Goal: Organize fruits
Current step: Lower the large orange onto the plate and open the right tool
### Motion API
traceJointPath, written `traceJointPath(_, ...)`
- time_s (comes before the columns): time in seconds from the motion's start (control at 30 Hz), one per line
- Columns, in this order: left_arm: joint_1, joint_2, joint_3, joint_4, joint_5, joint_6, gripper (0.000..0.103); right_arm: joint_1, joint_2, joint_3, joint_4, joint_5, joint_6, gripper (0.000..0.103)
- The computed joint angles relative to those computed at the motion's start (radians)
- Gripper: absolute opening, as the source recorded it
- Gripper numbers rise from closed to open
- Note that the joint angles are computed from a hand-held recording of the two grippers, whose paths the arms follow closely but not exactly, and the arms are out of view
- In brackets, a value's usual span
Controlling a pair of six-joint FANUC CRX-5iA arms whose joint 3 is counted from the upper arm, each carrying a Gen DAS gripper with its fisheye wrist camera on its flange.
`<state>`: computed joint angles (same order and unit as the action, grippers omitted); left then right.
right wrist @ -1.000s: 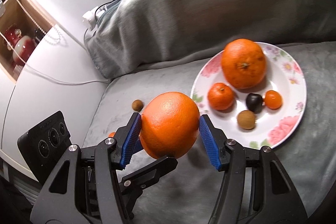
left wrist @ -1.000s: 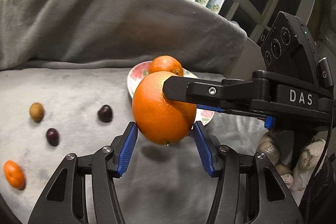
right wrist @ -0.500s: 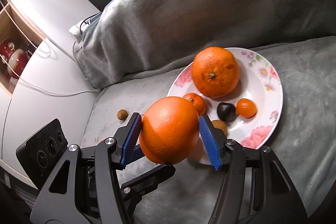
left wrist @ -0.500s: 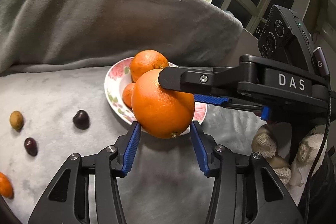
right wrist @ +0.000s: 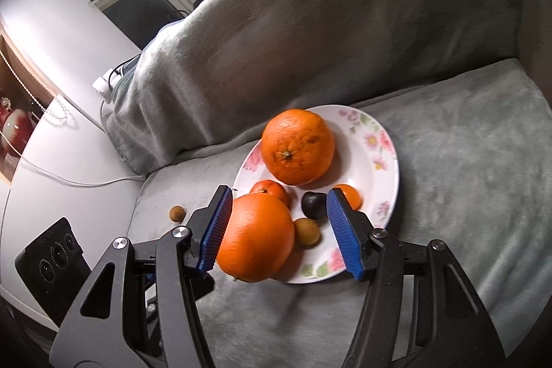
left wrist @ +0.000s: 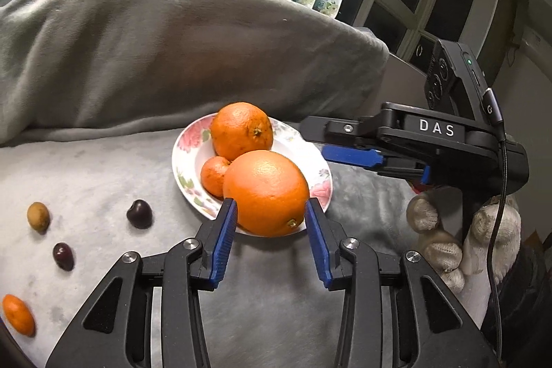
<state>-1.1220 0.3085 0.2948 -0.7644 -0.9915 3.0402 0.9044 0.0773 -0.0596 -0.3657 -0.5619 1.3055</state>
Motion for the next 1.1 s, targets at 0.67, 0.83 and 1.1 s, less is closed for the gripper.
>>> traceJointPath(0.67, -0.068, -0.018, 0.012, -0.097, -0.108, 0.076, 0.074, 0.090, -0.070, -0.165, 0.372, 0.138, -0.304, 0.086)
traceJointPath(0.83, -0.083, -0.026, 0.007, -0.109, -0.125, 0.089, 0.074, 0.119, -0.086, -0.226, 0.523, 0.189, -0.414, 0.086)
traceJointPath(1.1, -0.100, -0.038, -0.008, -0.113, -0.159, 0.105, 0.074, 0.158, -0.107, -0.345, 0.863, 0.255, -0.662, 0.086)
